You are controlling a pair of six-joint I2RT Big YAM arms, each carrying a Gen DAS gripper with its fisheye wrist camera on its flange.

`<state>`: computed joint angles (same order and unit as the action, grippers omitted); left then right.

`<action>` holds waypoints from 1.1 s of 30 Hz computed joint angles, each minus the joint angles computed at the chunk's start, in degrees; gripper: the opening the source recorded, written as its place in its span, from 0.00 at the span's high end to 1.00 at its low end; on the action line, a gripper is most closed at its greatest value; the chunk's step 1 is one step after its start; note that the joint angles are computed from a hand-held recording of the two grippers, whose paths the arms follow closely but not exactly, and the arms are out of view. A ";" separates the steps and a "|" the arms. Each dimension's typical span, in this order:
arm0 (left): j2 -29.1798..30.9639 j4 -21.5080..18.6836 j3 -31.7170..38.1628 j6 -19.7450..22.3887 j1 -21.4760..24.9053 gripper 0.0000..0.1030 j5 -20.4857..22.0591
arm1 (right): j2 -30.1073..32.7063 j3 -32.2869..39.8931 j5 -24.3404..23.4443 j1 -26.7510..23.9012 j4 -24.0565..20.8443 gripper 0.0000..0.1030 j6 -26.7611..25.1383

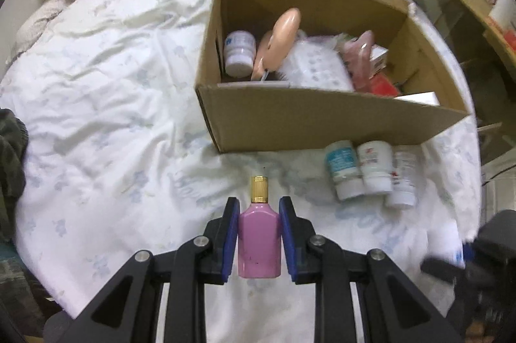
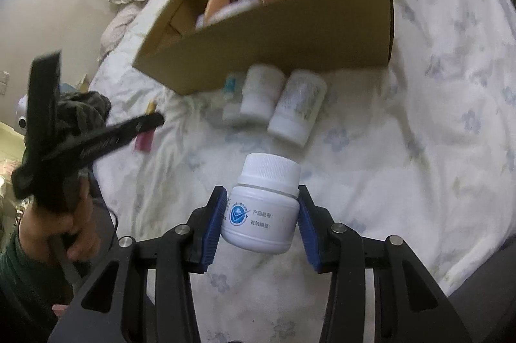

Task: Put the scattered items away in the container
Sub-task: 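Grasp the pink perfume bottle with the left tool while the right tool lifts the jar, then release the perfume bottle into the box with the left tool while the right tool releases the jar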

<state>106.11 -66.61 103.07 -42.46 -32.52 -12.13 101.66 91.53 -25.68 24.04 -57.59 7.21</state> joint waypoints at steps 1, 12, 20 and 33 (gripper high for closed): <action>-0.98 0.51 -0.60 0.06 -0.32 0.76 -0.49 | -0.23 0.31 -0.03 -0.14 0.27 0.54 -0.10; 0.09 2.80 9.69 6.32 0.73 0.76 -5.63 | 4.94 19.42 -2.38 -2.49 -0.36 0.54 1.62; 11.38 -3.82 25.18 8.73 3.20 0.76 -3.04 | 19.70 41.92 2.31 -1.64 -12.24 0.56 -1.82; 18.62 -9.61 31.91 12.21 3.56 0.76 -5.59 | 25.95 49.06 9.41 0.65 -17.20 0.57 -8.76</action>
<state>124.73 -76.21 134.98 -30.25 -28.96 -17.73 127.61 140.59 -16.27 24.70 -74.79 -1.54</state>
